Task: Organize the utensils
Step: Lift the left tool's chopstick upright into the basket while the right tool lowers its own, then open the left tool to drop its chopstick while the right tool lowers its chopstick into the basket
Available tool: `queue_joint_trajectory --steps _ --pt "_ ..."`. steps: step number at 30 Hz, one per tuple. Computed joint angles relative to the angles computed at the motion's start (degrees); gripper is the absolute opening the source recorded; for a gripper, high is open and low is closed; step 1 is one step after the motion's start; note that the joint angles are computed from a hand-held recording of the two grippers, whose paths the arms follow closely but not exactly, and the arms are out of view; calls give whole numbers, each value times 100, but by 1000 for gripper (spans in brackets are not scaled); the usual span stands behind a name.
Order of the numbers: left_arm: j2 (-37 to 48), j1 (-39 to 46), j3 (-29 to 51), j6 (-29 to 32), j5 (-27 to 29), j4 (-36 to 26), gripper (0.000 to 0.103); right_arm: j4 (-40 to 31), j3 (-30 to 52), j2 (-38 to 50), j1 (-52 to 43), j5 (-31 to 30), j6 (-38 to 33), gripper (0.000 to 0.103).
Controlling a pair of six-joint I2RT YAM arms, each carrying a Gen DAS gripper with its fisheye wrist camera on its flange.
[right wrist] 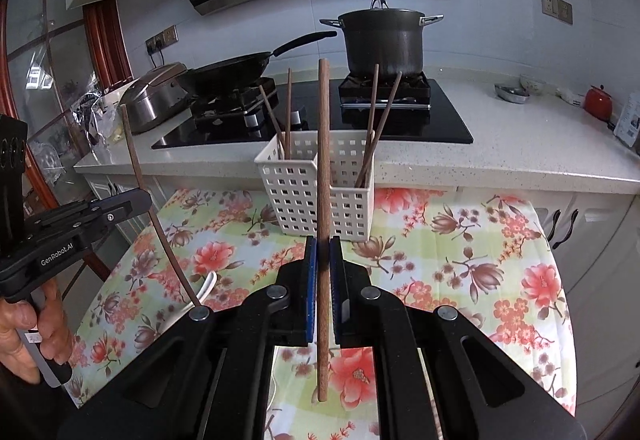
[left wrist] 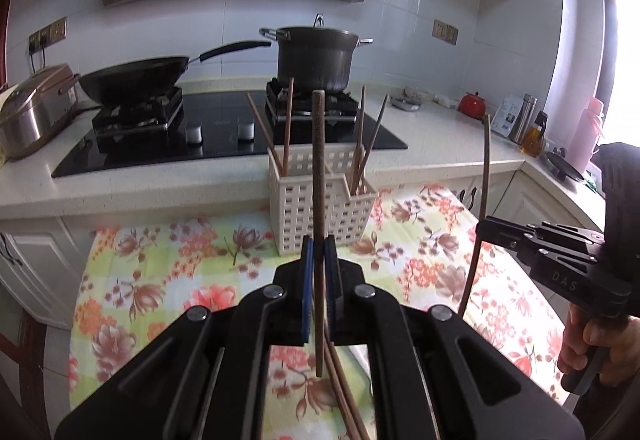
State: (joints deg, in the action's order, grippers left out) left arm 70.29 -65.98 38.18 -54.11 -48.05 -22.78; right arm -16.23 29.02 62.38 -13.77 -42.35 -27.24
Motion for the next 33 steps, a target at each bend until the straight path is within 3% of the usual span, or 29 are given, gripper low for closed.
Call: queue_joint_trajectory --steps 7,16,24,33 --pt "-135 1046 794 1507 468 260 6 437 1115 572 603 375 988 7" --pt "870 2250 2278 2920 1139 612 6 995 2601 1776 1375 1098 1798 7" --pt "1637 2911 2719 3375 1506 1189 6 1550 3280 2760 1784 1427 2103 7" --pt "2152 3280 2662 3534 1717 1740 6 2016 3518 3509 2075 1729 2302 7"
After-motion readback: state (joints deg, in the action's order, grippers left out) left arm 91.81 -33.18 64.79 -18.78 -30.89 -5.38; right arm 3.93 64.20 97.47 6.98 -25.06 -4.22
